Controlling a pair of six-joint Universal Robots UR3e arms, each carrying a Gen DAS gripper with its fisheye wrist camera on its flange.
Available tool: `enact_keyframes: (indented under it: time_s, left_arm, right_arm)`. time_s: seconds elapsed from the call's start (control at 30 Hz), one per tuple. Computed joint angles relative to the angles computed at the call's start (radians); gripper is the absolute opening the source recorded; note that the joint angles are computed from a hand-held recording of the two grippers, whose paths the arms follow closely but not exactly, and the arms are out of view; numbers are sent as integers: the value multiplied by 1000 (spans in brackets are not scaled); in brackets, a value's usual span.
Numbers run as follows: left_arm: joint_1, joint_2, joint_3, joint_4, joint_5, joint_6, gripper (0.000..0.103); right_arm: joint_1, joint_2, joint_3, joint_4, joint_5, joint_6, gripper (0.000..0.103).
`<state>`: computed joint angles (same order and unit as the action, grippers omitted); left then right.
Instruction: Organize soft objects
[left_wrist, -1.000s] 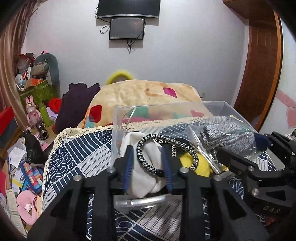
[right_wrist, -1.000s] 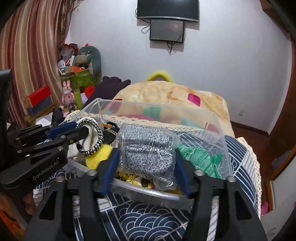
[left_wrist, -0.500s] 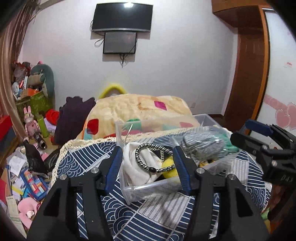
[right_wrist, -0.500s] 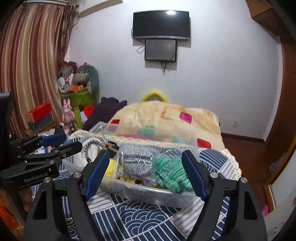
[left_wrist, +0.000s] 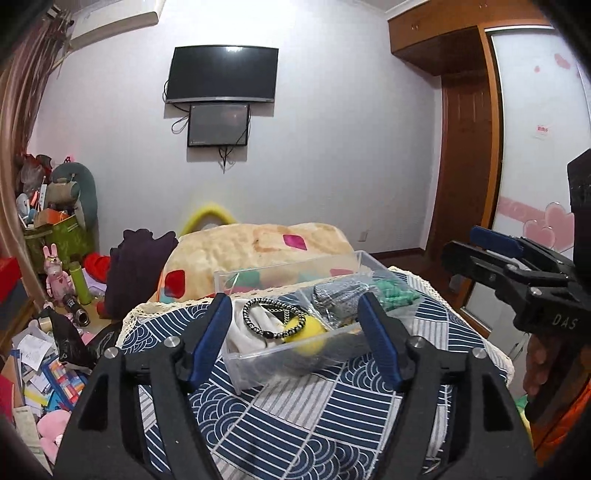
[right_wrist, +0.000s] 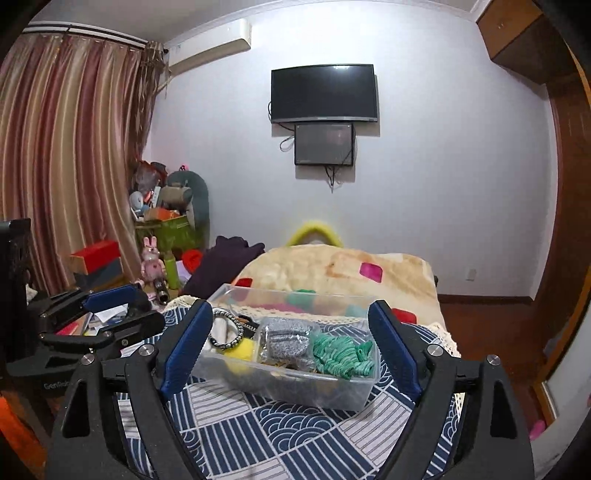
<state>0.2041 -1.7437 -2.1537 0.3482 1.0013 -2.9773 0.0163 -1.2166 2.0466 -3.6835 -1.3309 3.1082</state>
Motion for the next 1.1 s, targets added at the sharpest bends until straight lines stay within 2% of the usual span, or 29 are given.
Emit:
enact_keyframes:
  time_s: [0.1, 0.17, 0.23, 0.53, 1.1]
  left_arm:
    - [18, 22, -36, 23, -30, -15, 77]
    - [30, 35, -68, 53, -47, -23, 82]
    - [32, 44, -99, 92, -46, -32, 86]
    - [56, 50, -156, 172, -71, -59, 96]
    - [47, 34, -164, 210, -52, -76, 101]
  right_arm:
    - [1, -2, 37, -46, 0, 5, 89]
    - [-3, -6, 77, -95, 4, 20, 97]
    - [-5, -2, 105, -140, 3, 28, 100]
    - [14, 29, 120, -200, -30, 30, 101]
    - [15, 38, 146, -241, -23, 37, 102]
